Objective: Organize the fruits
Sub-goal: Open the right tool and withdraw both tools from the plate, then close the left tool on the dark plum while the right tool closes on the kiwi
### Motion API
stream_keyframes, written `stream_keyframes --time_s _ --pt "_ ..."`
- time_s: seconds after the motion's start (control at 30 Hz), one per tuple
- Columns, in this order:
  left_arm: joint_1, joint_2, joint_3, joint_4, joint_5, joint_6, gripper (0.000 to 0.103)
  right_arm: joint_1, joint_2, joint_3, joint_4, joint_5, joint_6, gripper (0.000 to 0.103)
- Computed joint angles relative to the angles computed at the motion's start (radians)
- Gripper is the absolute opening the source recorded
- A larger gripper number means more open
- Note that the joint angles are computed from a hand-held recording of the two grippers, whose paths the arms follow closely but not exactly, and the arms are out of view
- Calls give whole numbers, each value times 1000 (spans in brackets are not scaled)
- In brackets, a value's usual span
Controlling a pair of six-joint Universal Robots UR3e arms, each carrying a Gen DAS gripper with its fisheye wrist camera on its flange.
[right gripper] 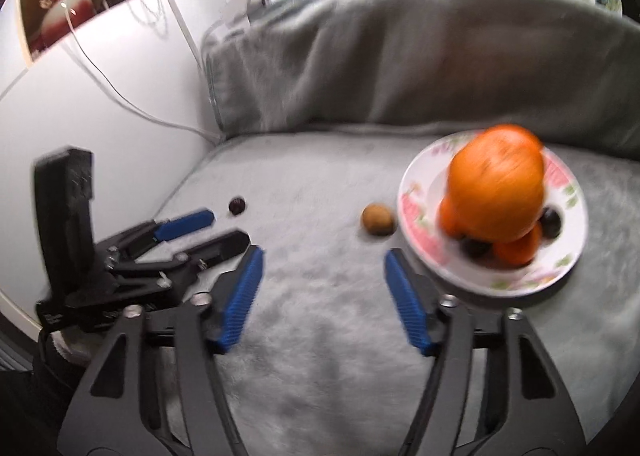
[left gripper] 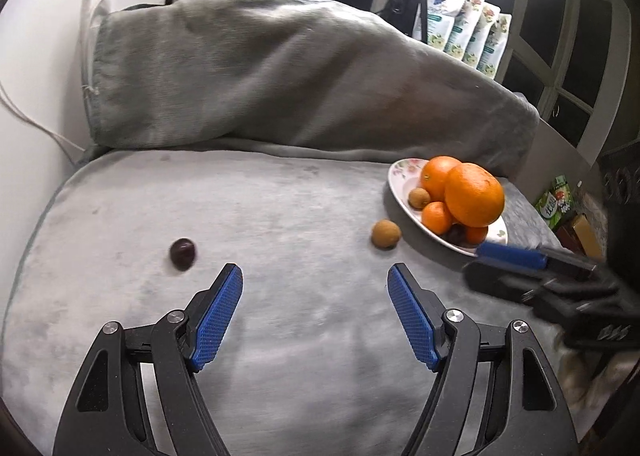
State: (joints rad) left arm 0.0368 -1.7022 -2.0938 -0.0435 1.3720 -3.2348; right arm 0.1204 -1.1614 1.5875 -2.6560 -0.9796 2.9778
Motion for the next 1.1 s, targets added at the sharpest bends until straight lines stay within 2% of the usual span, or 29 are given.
stream_keyframes --time_s 0.13,0.27,0.33,0.57,0.77,0.87,1.1 --pt "65 32 -38 -13 -54 26 75 57 74 -63 -6 -84 105 49" --pt "127 60 -68 -30 -103 72 75 108 140 -137 -18 -195 197 47" --pt "161 68 -82 -36 -132 98 75 133 172 -184 -3 -258 221 43" --pt "245 40 -86 -60 -203 145 71 170 261 -305 32 -344 319 42" --pt "290 13 -70 -82 -238 174 71 195 330 -428 85 -414 351 41" --pt "304 -8 -50 -98 -255 183 65 207 368 -491 108 -442 365 41" --pt "305 -54 -4 -138 -271 203 64 222 432 -590 156 -485 387 38"
